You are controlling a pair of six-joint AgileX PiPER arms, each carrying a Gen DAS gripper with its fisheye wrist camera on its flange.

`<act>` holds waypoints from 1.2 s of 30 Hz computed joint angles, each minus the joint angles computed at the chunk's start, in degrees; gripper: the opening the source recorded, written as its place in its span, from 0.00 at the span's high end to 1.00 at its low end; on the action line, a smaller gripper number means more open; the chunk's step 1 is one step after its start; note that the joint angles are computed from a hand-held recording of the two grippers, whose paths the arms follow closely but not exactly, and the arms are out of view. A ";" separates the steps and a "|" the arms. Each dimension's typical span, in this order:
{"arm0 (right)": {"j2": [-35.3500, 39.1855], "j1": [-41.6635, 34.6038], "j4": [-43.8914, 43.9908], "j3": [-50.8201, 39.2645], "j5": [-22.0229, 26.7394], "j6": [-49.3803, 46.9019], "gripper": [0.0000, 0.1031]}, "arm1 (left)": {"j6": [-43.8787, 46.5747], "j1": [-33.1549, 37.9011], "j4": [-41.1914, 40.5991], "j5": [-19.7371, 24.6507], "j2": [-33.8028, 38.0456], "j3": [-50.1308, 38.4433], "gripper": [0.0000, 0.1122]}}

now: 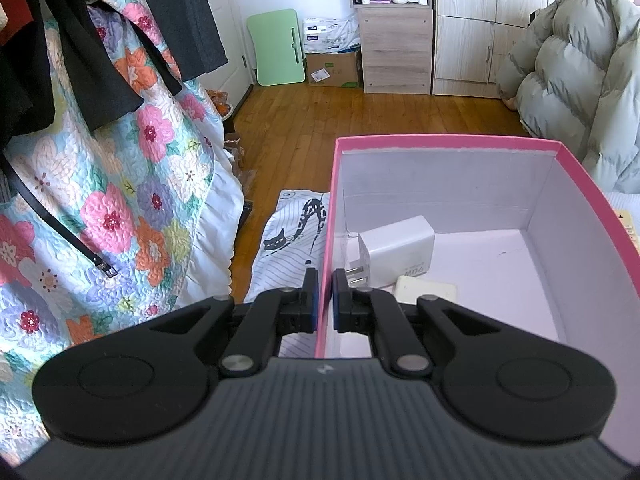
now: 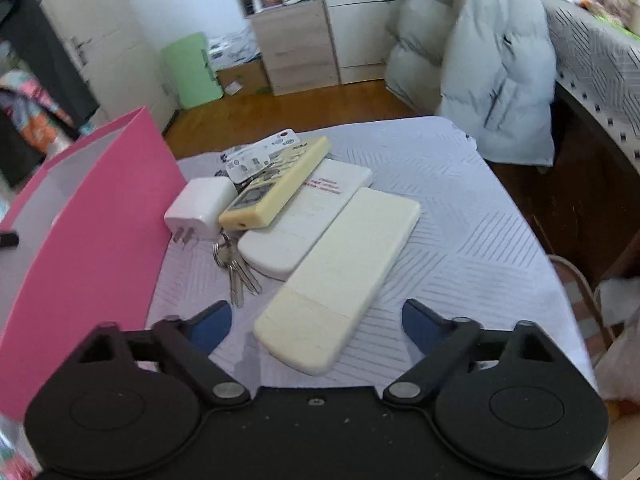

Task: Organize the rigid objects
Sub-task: 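Return the right tool to the table and grasp the long white power bank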

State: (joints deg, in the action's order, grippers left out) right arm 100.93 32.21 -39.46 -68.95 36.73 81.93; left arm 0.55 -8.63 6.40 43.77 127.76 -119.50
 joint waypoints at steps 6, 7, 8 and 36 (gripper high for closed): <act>4.46 1.61 -3.42 -3.29 3.63 -2.45 0.14 | -0.02 0.01 -0.01 0.06 0.09 -0.17 0.96; 3.72 1.04 -3.22 -2.02 2.73 -2.11 0.18 | -0.01 -0.01 0.03 0.08 0.07 -0.16 0.96; 2.06 0.06 -2.64 0.36 -0.35 -2.43 0.29 | 0.07 0.02 -0.06 0.07 0.08 -0.17 0.96; 1.63 -5.21 4.13 -0.79 0.57 -16.11 0.39 | -0.98 -0.12 0.67 -1.00 -0.89 1.84 0.95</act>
